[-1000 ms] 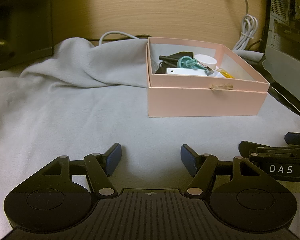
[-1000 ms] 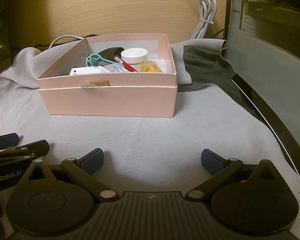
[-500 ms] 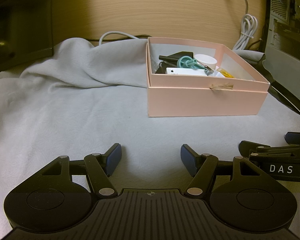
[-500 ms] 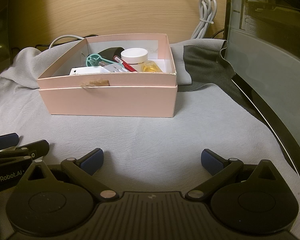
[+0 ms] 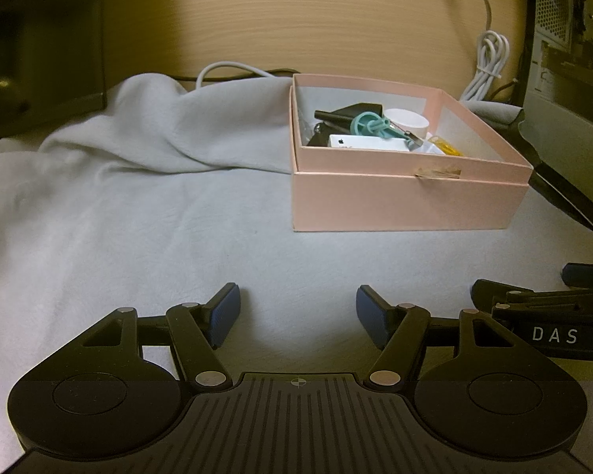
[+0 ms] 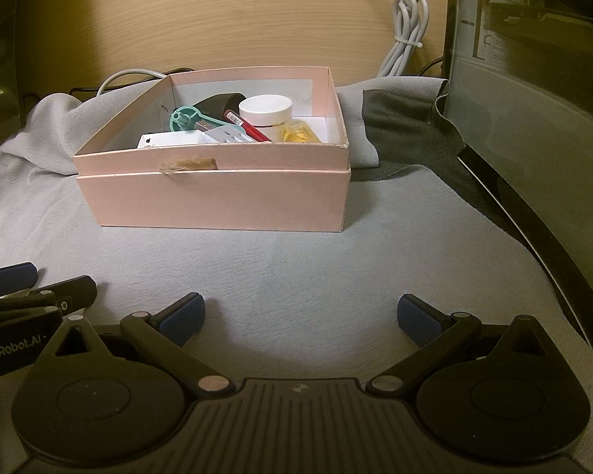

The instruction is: Organize rigid objects

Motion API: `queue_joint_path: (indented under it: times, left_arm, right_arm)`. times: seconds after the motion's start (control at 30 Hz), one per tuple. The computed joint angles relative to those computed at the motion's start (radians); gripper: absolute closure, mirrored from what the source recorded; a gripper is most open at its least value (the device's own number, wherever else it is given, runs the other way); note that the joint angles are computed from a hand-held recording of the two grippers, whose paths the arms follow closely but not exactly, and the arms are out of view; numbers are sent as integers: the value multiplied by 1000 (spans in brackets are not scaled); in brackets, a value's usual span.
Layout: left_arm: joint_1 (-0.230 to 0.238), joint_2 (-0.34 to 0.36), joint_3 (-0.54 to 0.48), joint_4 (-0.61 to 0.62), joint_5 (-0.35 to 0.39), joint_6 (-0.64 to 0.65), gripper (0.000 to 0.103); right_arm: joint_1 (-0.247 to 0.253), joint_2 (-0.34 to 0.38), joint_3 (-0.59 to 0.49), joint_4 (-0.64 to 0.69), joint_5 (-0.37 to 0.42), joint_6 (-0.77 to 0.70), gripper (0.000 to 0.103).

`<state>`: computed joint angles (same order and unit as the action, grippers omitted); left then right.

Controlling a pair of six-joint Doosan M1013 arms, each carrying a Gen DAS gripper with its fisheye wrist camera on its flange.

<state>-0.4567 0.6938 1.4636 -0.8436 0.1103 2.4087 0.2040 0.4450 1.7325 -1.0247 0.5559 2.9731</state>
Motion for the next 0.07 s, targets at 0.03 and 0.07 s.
queue_joint_path:
  times: [0.03, 0.07]
  left_arm:
    - [0, 0, 1, 0, -1, 0, 33]
    - [0, 0, 1, 6, -3, -5, 33]
  right_arm:
    - [0, 0, 0, 0, 0, 0, 0]
    - [0, 0, 0, 0, 0, 0, 0]
